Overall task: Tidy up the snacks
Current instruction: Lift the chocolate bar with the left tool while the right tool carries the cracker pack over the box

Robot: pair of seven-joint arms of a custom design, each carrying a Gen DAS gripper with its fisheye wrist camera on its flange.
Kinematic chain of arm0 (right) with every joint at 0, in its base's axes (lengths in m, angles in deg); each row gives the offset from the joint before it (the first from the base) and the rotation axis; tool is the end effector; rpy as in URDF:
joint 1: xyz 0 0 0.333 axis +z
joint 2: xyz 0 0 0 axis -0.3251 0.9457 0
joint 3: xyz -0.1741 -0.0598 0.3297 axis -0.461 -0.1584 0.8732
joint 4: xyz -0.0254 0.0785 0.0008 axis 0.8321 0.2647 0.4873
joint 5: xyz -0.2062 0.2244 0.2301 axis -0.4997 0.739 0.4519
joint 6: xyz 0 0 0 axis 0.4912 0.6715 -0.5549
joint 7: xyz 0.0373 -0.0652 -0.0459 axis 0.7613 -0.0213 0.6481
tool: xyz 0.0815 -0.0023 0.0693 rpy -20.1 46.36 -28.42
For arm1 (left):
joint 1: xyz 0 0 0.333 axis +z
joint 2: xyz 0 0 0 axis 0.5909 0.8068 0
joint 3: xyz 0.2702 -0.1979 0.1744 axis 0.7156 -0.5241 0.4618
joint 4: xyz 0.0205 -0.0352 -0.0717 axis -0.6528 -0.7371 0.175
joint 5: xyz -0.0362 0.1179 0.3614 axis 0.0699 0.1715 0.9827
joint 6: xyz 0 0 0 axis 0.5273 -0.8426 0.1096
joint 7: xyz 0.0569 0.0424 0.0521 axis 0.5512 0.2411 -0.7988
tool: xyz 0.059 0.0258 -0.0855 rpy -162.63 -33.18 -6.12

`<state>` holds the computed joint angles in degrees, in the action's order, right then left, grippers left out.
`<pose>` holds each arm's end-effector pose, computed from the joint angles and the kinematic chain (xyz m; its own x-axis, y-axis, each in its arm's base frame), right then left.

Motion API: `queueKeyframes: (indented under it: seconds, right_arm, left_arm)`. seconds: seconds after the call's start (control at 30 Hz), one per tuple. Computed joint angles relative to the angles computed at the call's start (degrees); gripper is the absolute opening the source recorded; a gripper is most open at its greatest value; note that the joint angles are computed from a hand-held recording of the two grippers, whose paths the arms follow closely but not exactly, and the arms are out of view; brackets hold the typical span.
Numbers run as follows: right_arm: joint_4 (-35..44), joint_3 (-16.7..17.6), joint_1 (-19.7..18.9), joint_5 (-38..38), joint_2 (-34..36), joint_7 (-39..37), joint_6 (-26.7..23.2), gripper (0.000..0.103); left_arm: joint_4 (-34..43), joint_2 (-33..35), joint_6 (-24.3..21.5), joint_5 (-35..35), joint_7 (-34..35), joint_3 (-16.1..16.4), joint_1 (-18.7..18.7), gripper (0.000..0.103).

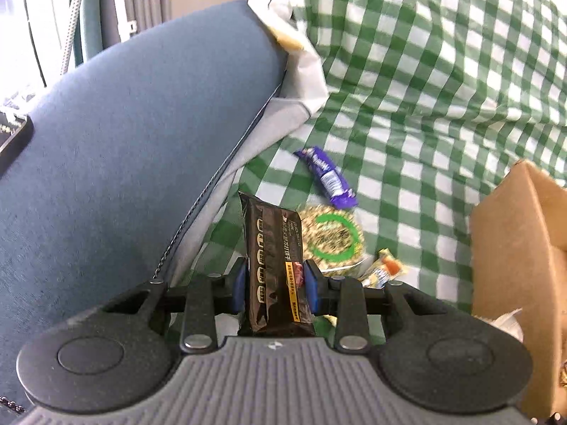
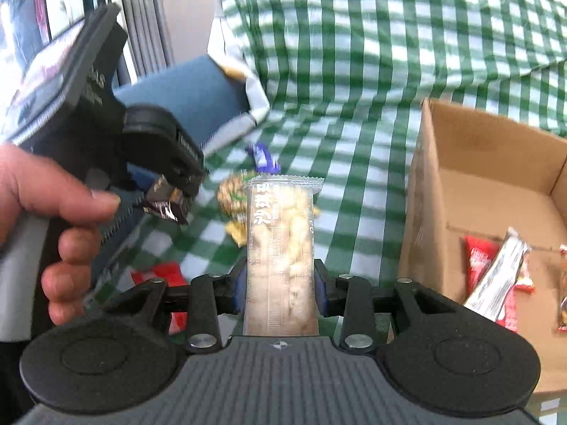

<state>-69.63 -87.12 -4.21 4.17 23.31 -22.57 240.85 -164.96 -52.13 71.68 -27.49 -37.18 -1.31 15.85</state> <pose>0.5063 0.1112 0.5167 0.6376 -0.7625 -0.1095 -0.5092 -0.3106 -0.8027 0.5581 -0.3025 0.5623 0.6437 -0.7644 0.0378 -0.5714 -0.5129 -0.6406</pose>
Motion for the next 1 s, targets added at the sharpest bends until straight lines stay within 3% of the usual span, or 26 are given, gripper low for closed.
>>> queueKeyframes:
  seconds: [0.4, 0.83, 1.0]
  right_arm:
    - [0.79, -1.39, -1.46, 11.96, -1.24, -9.49, -2.37, 0.038]
    - [-0.28, -2.12, -3.69, 20.86, -3.66, -15.88, -4.20, 0.038]
    - [2.62, -2.97, -4.89, 19.41, -3.33, -12.47, -4.73, 0.038]
  left_arm:
    - [2.58, 1.72, -1.38, 2.14, 0.69, -0.05, -1.51, 0.037]
    - [2.83, 2.43, 5.05, 10.48, -2.11, 0.79, -3.27, 0.037]
    - [2.58, 2.26, 8.68, 15.05, -4.02, 1.05, -3.79, 0.037]
